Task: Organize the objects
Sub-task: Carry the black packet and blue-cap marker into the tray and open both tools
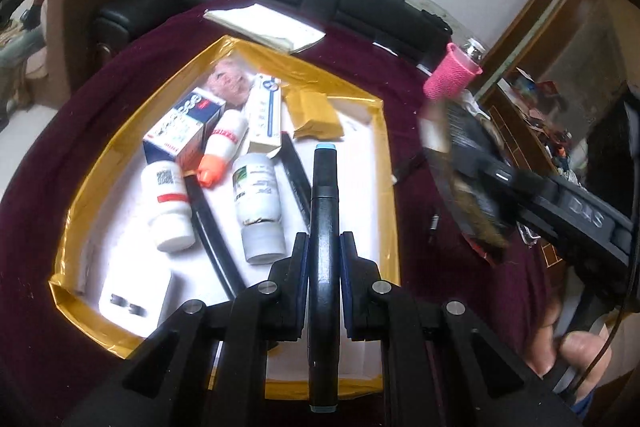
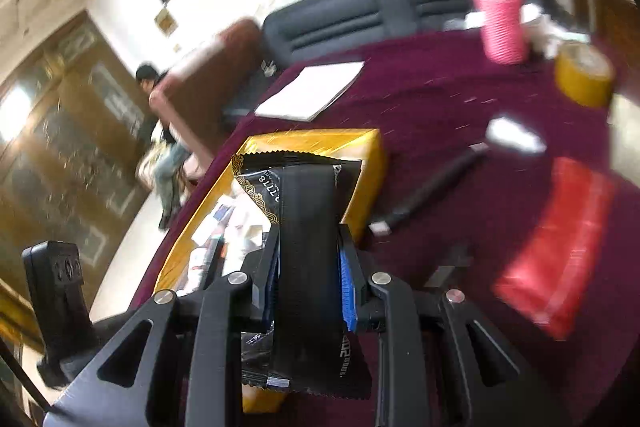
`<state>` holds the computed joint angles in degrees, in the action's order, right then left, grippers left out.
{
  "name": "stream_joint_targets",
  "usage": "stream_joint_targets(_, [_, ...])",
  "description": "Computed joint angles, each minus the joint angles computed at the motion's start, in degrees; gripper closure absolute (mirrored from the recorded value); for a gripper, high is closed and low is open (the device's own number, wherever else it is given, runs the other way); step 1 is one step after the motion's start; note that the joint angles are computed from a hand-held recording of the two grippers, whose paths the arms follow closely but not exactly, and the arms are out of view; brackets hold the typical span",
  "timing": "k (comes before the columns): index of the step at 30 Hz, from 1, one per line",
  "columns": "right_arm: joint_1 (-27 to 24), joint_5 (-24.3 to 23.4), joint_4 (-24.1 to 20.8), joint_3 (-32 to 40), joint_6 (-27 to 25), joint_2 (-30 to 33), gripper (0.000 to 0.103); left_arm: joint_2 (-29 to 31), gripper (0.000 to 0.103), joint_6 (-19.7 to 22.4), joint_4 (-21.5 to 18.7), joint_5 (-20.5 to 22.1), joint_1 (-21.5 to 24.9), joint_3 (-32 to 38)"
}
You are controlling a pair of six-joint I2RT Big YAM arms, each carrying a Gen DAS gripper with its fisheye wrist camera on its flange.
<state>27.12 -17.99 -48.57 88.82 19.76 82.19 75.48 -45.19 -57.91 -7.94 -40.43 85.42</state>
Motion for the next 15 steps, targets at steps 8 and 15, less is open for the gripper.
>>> stream_joint_targets(8, [4.97,5.24,-4.88,8.72,1.24,10.57,0.081,1.56,0.092,-1.80,1.76,1.34,0.08,-1.72])
stream_joint_targets(15, [6.10,8.06,-7.14,10.57,2.00,13.47,0.081,1.13,0.091,-4.09,2.97,1.84,0.58,-4.12])
